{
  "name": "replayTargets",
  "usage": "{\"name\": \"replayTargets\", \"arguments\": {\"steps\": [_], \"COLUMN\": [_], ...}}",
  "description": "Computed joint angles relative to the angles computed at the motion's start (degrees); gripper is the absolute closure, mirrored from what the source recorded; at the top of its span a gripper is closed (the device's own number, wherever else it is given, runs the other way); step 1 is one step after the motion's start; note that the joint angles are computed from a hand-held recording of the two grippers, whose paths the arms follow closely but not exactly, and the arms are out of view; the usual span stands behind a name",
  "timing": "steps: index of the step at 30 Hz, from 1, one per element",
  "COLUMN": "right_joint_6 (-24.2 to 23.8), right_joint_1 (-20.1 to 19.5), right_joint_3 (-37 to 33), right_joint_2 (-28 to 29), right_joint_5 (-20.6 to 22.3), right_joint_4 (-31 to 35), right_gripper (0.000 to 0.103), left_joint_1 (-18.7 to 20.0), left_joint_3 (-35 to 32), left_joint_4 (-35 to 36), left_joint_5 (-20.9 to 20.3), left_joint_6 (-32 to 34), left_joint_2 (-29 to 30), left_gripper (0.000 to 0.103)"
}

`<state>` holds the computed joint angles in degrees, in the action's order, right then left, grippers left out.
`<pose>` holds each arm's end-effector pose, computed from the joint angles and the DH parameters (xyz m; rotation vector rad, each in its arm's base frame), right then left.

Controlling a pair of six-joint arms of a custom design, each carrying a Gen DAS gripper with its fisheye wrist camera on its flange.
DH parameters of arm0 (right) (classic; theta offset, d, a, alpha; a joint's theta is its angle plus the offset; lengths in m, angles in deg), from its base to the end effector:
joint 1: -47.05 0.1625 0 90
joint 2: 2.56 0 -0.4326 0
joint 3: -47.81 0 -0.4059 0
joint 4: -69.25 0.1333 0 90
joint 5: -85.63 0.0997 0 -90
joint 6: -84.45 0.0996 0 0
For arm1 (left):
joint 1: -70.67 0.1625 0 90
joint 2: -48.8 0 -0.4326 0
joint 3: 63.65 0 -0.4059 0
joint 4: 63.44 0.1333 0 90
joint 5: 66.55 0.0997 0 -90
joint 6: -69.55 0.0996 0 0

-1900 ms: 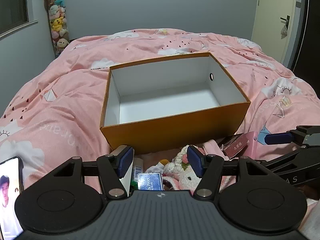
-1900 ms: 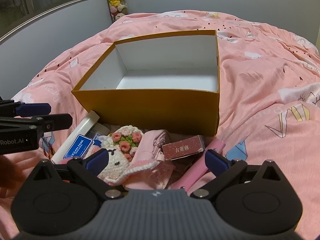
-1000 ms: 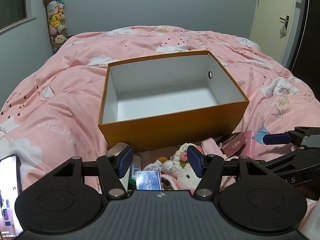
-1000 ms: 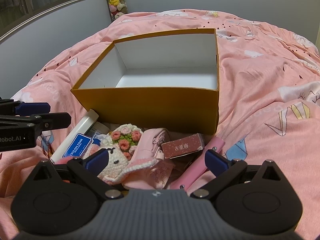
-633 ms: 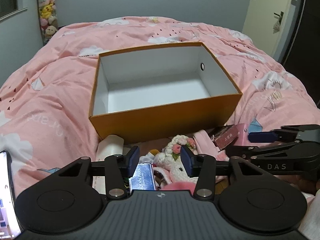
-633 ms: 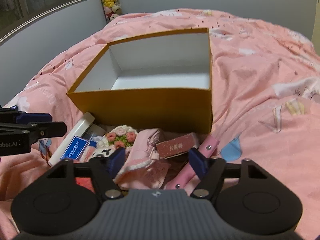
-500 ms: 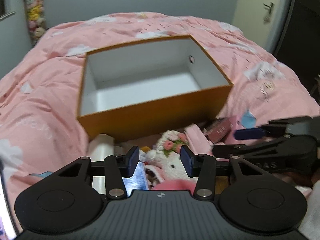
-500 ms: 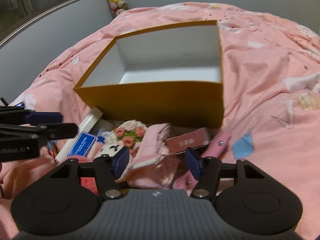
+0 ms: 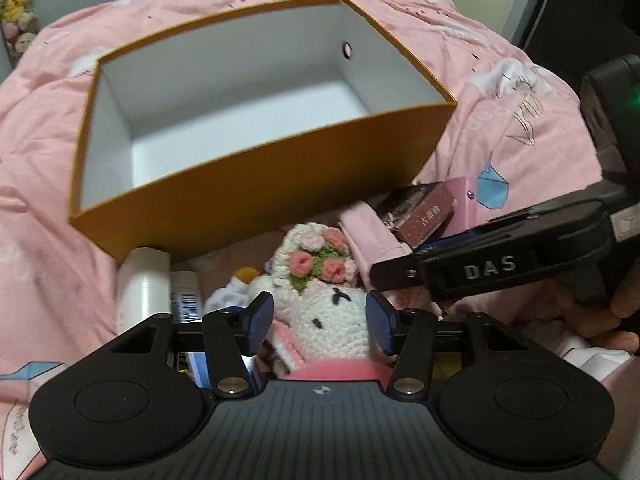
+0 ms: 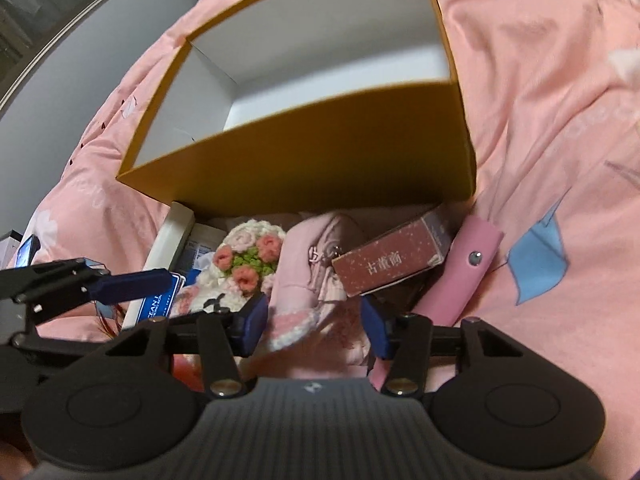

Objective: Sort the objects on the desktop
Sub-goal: 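Grasp the pink pouch with the right tool while the left tool grasps the crocheted bunny, then lift the bunny and pouch and carry both over the box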

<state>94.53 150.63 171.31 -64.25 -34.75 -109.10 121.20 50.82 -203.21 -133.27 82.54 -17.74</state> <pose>0.2038 -0.4904 0.1533 -0.0877 -2.6237 0.7505 -0.2143 -0.5318 0.1698 1.2065 2.4692 -0.1726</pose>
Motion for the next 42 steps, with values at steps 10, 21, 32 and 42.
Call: {"name": "replayTargets", "arguments": {"steps": [10, 21, 32, 42], "right_joint_6": [-0.5, -1.5, -6.3, -14.3], "right_joint_1": [-1.7, -1.2, 1.5, 4.4], "right_joint_3": [-1.9, 0.9, 3.2, 1.9], "right_joint_2": [1.3, -1.3, -5.1, -6.8], "right_joint_5": [2.7, 4.5, 6.7, 6.7], "right_joint_4": [2.0, -1.0, -6.6, -11.1], "right_gripper": [0.062, 0.074, 0.075, 0.075], "left_joint_1": [1.3, 2.5, 2.1, 1.1], "left_joint_3": [-3.8, -4.5, -0.8, -1.0], "left_joint_4": [6.7, 8.9, -0.9, -6.7], "left_joint_5": [-1.3, -2.9, -5.0, -5.4], "left_joint_6": [-2.5, -5.6, -5.0, -4.1], "left_joint_2": [3.4, 3.9, -1.6, -5.4], "left_gripper": [0.038, 0.045, 0.048, 0.049]}}
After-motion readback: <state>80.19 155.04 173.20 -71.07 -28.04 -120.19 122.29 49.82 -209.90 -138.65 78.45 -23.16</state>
